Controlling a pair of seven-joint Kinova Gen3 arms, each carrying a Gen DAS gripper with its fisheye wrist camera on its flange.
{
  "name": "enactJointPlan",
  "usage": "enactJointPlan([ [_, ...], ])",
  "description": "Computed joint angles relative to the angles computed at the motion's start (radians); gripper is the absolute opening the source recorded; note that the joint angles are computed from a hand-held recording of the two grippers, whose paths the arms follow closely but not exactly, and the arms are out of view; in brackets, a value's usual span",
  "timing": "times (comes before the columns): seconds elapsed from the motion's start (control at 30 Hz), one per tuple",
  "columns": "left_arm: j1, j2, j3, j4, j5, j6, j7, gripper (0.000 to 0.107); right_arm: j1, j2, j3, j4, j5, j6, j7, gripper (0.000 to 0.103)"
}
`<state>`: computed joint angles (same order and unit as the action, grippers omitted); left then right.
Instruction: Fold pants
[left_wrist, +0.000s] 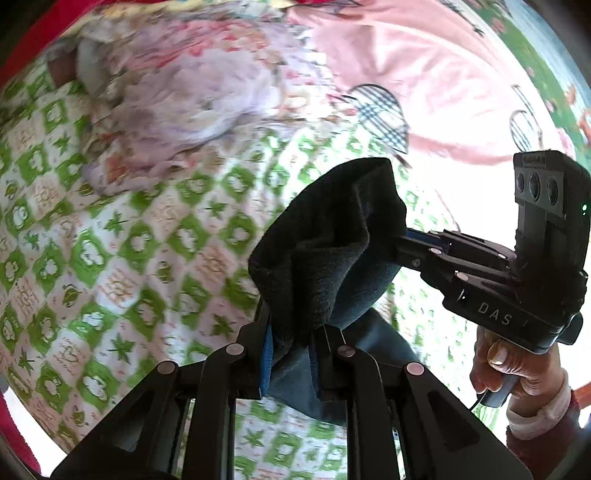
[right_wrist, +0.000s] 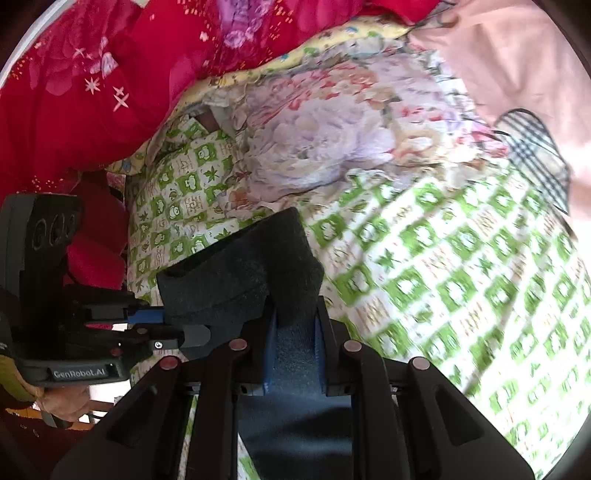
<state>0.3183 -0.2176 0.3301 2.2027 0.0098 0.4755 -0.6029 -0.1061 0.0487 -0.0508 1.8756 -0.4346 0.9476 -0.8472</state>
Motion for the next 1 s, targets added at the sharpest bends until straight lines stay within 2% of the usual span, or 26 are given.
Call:
enactJointPlan([
  [0.17, 0.025, 0.027, 0.055, -0.062, -0.039, 0.014, 0.020, 0.015, 0.087, -0.070, 0.077, 0.043, -0.100, 0.072, 0.091, 0.019],
  [0.4, 0.109, 0.123, 0.121, -0.171, -0.159, 0.026, 0.090, 0.015, 0.216, -0.151, 0.210, 0.121, -0.190, 0.162, 0.227, 0.019],
  [0.7, 0.281, 0.266, 0.107, -0.284, -0.250, 0.030, 0.122, 0.015, 0.392, -0.182, 0.364, 0.190, -0.246, 0.270, 0.391, 0.019],
  [1.0, 0.432, 0.375, 0.040, -0.370, -0.253, 0.037, 0.083, 0.015, 0.576, -0.155, 0.475, 0.239, -0.286, 0.357, 0.591, 0.018],
])
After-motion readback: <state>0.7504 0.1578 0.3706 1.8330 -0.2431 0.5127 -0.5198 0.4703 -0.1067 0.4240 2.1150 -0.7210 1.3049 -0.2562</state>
